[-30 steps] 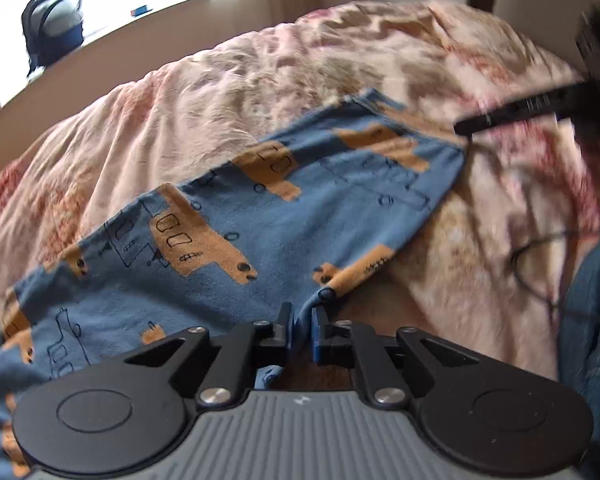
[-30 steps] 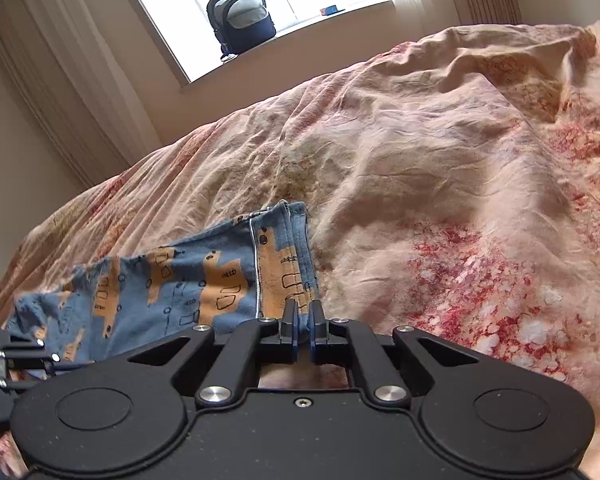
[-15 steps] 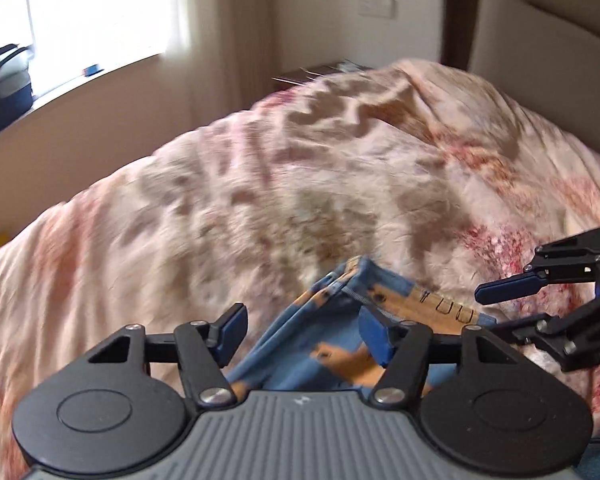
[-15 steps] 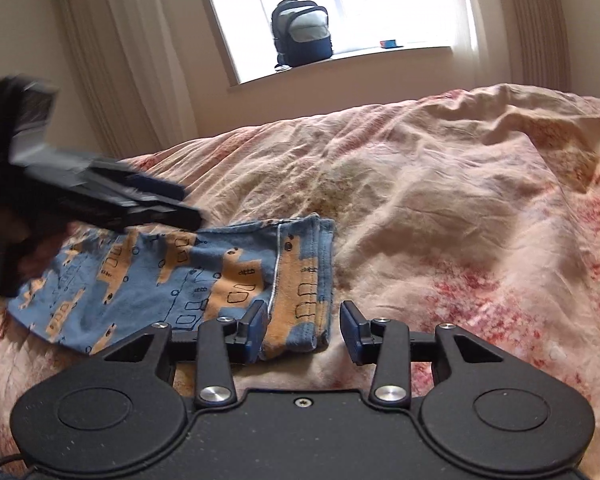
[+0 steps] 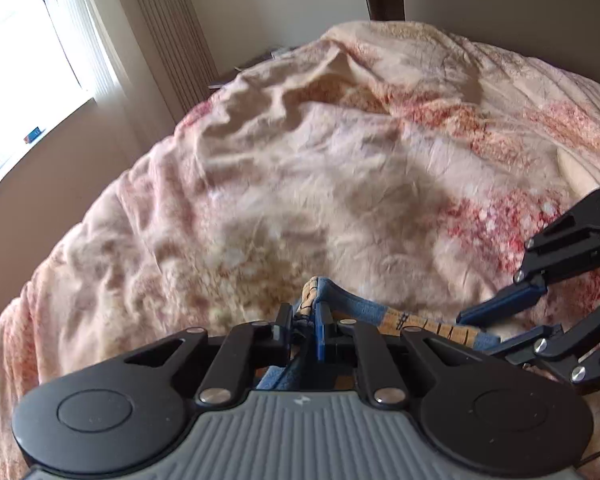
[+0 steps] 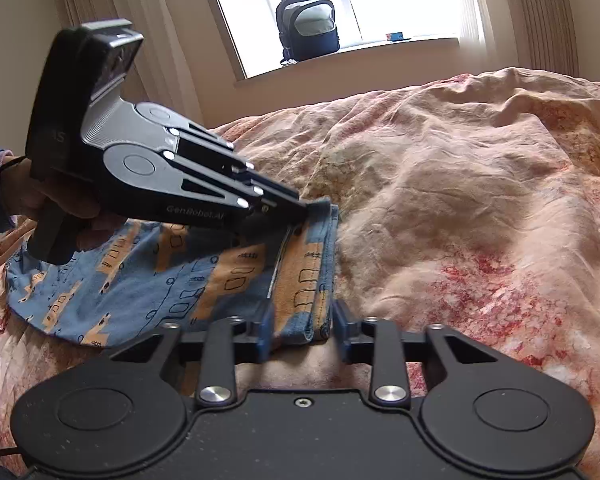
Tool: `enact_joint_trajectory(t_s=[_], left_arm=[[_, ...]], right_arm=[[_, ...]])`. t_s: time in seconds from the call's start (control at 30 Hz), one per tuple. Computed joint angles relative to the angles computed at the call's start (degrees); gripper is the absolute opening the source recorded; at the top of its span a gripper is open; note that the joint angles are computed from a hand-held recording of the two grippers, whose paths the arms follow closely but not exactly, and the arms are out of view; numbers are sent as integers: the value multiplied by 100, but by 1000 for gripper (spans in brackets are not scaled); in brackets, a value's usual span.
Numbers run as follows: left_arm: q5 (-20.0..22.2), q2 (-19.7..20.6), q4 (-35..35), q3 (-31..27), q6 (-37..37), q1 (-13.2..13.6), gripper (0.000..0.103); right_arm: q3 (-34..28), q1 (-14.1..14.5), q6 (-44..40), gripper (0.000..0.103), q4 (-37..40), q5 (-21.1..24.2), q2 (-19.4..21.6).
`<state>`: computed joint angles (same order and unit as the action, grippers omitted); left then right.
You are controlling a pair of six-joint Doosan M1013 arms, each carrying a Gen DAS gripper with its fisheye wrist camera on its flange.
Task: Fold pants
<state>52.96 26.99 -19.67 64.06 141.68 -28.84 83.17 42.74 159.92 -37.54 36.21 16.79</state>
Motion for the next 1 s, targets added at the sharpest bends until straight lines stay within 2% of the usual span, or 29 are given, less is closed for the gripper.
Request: enact_joint_trajectory(t_s=[0.03,0.17,0.27,0.3,0.33,0.4,0.47,0.5,0.53,0.57,0.6,0.7,0.77,0.9,0.97,1.0], left_arm=[[77,36,39,-70,-113,-10,12],[-103,55,477,25,-259,-109,14],[-66,60,415,-19,-417,-88,38],[14,84,357,-86,-486,-65,56],[77,109,327,-150,-593,-43,63],[336,203,355,-337,-871,-3,63],[841,376,395,-624,-1242,46,63],[1067,453,298,-740,-1383,86,53],[1390,559,93,-901,-1538,143,35],[1635,645,-37,-1037,-1717,175,27],[1681,671,-75,-1083,-1865,180,21],[1461,612,-123,-1046,-2017,157,16],[1195,498,-192,-921,-1815,135,16],[846,405,-108,-743,-1595,66,17],[763,430,185,-640,-1735,5,25],[606,406,263,-541,-1766,-7,38]], right_arm=[[19,-2,58,30,-45,-26,-11],[20,-55,9,33,176,-78,5],[18,-90,-180,34,446,-178,10],[10,-90,-238,34,487,-176,13],[1,-89,-278,34,513,-169,18],[-8,-88,-243,33,493,-152,23],[-25,-75,-210,22,413,-99,38],[-33,-64,-201,18,372,-73,44],[-49,-56,-214,17,327,-35,55],[-78,-37,-230,15,266,34,68],[-111,-12,-229,14,167,114,83],[-161,75,-15,10,-371,343,78],[-140,105,200,9,-688,377,22],[-234,118,58,9,-606,642,46],[-283,80,-111,9,-302,748,127],[-291,65,-206,10,-176,790,164]])
